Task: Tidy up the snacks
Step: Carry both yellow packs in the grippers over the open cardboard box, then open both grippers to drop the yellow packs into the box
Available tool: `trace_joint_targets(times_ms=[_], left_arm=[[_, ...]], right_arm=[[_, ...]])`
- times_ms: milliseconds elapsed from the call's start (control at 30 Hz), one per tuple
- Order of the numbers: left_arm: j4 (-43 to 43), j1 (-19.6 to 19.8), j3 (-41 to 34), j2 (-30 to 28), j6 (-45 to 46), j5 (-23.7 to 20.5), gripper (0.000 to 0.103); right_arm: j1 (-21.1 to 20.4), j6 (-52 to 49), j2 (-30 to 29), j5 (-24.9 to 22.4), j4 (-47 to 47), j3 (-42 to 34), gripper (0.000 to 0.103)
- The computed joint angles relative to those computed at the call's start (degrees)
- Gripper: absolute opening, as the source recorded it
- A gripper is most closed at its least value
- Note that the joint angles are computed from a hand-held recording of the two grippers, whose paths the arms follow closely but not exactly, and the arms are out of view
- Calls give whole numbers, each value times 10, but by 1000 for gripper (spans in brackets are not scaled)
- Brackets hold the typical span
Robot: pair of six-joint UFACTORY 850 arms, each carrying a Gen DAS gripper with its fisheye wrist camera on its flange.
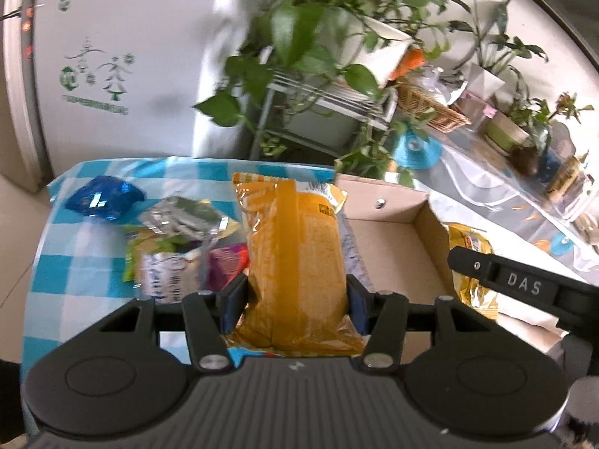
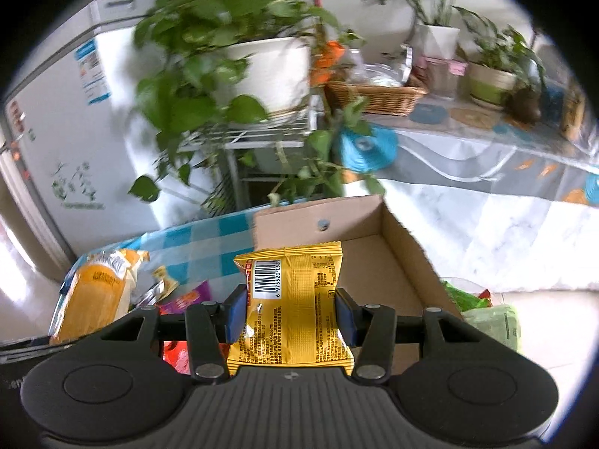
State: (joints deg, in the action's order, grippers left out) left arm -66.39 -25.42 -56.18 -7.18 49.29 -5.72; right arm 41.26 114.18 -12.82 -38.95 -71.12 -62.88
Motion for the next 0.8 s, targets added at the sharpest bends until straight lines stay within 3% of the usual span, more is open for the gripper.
trace_joint_targets(times_ms=[333,600,800], left_arm=[[46,-36,-47,-50,-46,-21,54],[-6,-51,-86,-99,-4,-75,54],[-96,-60,-102,-123,99,-104,57]], right_arm=[[-35,69,37,20,-8,47,55],[-55,105,49,38,-4,64,55],[-66,123,50,46,0,69,56]])
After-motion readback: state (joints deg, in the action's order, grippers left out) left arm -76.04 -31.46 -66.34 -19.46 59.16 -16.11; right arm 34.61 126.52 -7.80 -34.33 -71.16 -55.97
